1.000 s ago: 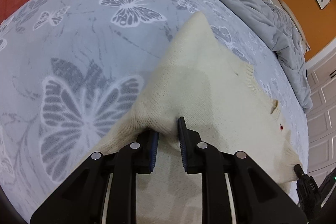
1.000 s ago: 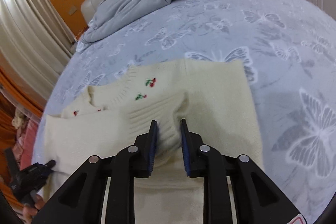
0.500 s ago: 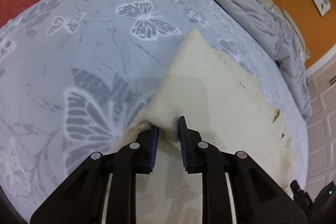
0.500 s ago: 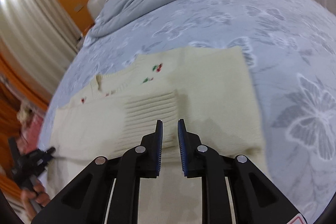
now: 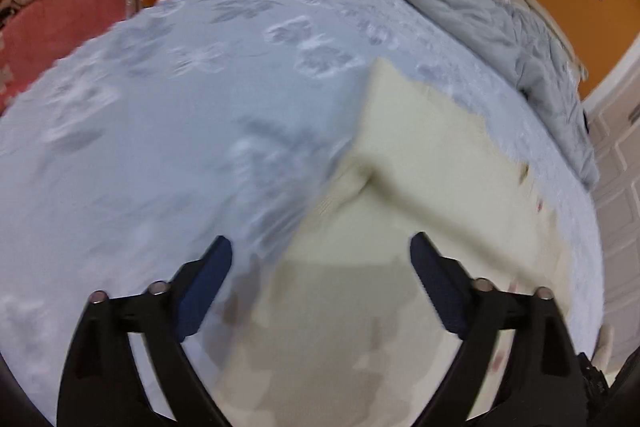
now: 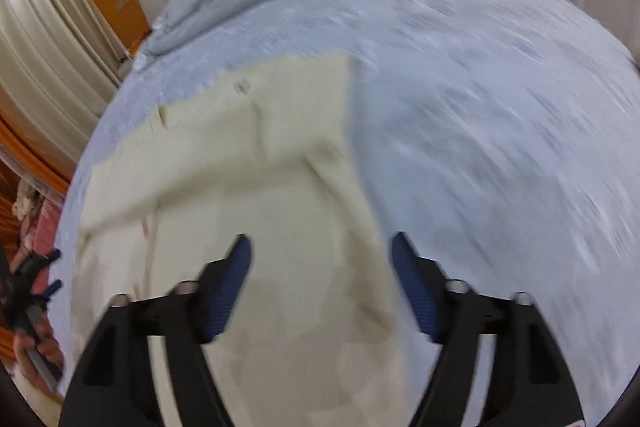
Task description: Fold small clothes
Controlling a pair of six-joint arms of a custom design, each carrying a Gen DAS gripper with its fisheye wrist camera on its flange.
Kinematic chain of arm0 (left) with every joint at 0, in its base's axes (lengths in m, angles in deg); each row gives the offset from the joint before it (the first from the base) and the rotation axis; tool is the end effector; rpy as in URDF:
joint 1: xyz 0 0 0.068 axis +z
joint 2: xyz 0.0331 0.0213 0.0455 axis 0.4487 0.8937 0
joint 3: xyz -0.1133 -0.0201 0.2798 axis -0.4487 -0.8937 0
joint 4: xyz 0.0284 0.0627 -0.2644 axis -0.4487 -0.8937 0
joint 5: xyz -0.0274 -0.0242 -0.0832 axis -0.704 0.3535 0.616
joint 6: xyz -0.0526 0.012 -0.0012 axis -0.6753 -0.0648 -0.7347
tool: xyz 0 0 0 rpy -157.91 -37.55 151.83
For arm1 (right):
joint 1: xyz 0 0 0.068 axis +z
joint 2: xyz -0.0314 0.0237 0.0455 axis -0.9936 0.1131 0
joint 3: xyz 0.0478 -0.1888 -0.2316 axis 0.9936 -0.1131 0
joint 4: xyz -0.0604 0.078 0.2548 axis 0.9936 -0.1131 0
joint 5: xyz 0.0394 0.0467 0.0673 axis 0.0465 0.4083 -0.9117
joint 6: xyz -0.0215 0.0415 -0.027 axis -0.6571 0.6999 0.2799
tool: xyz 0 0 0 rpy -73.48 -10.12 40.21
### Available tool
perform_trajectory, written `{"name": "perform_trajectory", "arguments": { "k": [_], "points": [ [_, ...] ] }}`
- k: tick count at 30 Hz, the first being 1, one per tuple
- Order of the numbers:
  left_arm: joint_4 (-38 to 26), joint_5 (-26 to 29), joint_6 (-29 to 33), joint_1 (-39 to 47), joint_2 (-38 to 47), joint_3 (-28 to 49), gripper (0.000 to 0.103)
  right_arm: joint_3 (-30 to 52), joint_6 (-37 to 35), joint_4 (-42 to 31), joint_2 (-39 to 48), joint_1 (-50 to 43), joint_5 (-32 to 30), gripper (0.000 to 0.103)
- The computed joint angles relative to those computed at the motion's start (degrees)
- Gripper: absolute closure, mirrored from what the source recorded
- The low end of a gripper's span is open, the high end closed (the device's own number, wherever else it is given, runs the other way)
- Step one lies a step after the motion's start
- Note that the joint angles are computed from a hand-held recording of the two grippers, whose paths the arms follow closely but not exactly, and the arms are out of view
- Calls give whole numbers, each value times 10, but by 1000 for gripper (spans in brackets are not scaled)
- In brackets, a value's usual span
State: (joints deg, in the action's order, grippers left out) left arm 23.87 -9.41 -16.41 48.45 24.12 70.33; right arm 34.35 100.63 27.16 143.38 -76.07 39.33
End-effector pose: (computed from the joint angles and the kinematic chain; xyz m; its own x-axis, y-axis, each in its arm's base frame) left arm 0.2784 0.1034 0.1294 -0.6910 -0.5514 -0.4674 -0.4593 0.8342 -0.3052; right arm 0.3012 0.0441 0.1658 -0.8576 0.2026 -0.4727 0.0740 0.9582 0.2764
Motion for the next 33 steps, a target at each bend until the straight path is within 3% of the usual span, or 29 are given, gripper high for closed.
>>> {"name": "perform_trajectory", "arguments": {
  "k": [5, 8, 10, 12, 19, 20, 21, 22, 23, 24, 26, 33],
  "points": [
    [-91, 84, 80, 125, -86, -110, 14, -162, -29, -111, -163, -87, -80, 28],
    [-104, 115, 108, 170, -99, -164, 13, -223, -11, -129, -201, -92, -133, 27],
    [-88, 111, 103, 158, -166, -215, 9, -246, 28, -105, -222, -52, -118, 16],
    [-94, 130, 90, 129, -182, -232, 8, -257, 55, -80, -236, -2, -98, 16],
    [-41, 62, -5, 19, -231, -278, 6, -265, 120, 41, -182, 104, -75, 17],
    [-43, 65, -6, 24, -225, -274, 11, -262, 131, 50, -177, 111, -69, 21],
    [-58, 61, -12, 24, -229, -263, 36, -262, 139, 56, -176, 117, -66, 49],
    [-87, 54, -14, 22, -223, -242, 53, -250, 142, 48, -164, 120, -66, 93],
    [-123, 46, -13, 19, -198, -209, 87, -236, 142, 27, -155, 121, -70, 94],
    [-150, 53, -5, 33, -184, -190, 92, -232, 153, 19, -167, 118, -81, 94],
    [-202, 95, -2, 77, -201, -168, 93, -214, 159, -29, -230, 103, -94, 95],
    [-456, 125, 82, 114, -432, -110, 94, -119, 128, -247, -430, 113, -62, 97]
  ]
}}
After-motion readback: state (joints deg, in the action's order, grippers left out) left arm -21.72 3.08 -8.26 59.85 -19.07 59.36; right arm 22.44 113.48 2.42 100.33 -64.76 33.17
